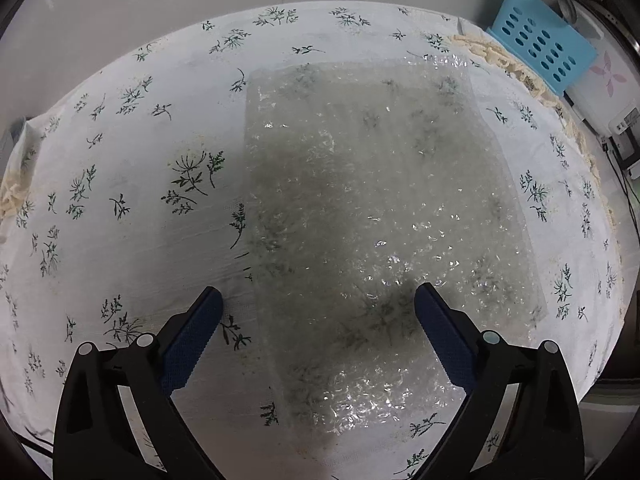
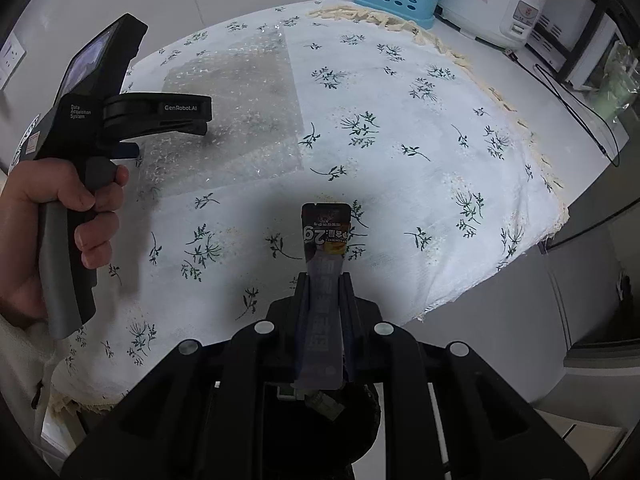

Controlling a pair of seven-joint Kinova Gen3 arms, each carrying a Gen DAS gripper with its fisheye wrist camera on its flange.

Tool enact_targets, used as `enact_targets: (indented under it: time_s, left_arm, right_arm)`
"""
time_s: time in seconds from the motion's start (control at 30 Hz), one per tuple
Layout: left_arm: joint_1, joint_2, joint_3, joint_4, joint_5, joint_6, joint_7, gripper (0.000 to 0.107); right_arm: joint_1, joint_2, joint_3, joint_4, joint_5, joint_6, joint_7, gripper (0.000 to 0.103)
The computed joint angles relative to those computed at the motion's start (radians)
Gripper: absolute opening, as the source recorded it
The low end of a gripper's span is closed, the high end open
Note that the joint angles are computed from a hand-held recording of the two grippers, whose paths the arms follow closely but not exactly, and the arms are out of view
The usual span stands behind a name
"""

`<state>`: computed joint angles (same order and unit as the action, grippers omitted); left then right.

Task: Collect trash
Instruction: 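Grasp the bubble wrap sheet edge with the left gripper and lift it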

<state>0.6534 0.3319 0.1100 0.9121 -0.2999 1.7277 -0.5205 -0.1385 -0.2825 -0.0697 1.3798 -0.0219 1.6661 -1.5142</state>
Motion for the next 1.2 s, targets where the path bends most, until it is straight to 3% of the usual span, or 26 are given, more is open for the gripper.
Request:
enact_targets:
  time_s: [0.1, 0.27, 0.4, 0.67, 0.87, 1.2]
  left_arm:
    - [0.008, 0.023, -0.001, -0.037, -0.008, 0.027, -0.012, 0.088]
    - [0.022, 0.063, -0.009, -0.120, 0.004, 0.079, -0.042, 0.064]
    - [0.033, 0.085, -0.021, -0.162, 0.012, 0.102, -0.061, 0.051]
    - [0.048, 0.079, -0.035, -0.162, 0.017, 0.075, -0.074, 0.009]
    - [0.095, 0.011, -0.023, -0.092, -0.034, 0.048, -0.032, 0.007]
    - [0.160, -0.117, 0.055, -0.010, -0.098, 0.048, 0.084, 0.007]
  right_arm:
    - [0.003, -0.006, 0.015, -0.001, -0.005, 0.006, 0.012, 0.014]
    - [0.011, -0.017, 0.028, -0.002, -0.014, 0.015, 0.026, 0.014]
    - [0.016, -0.023, 0.034, -0.003, -0.020, 0.019, 0.036, 0.014]
    - [0.026, -0.032, 0.041, -0.006, -0.022, 0.019, 0.050, 0.014]
    - [0.028, -0.043, 0.043, -0.016, -0.036, 0.024, 0.049, 0.014]
    - [0.011, -0.066, 0.032, -0.047, -0.065, 0.042, 0.047, 0.014]
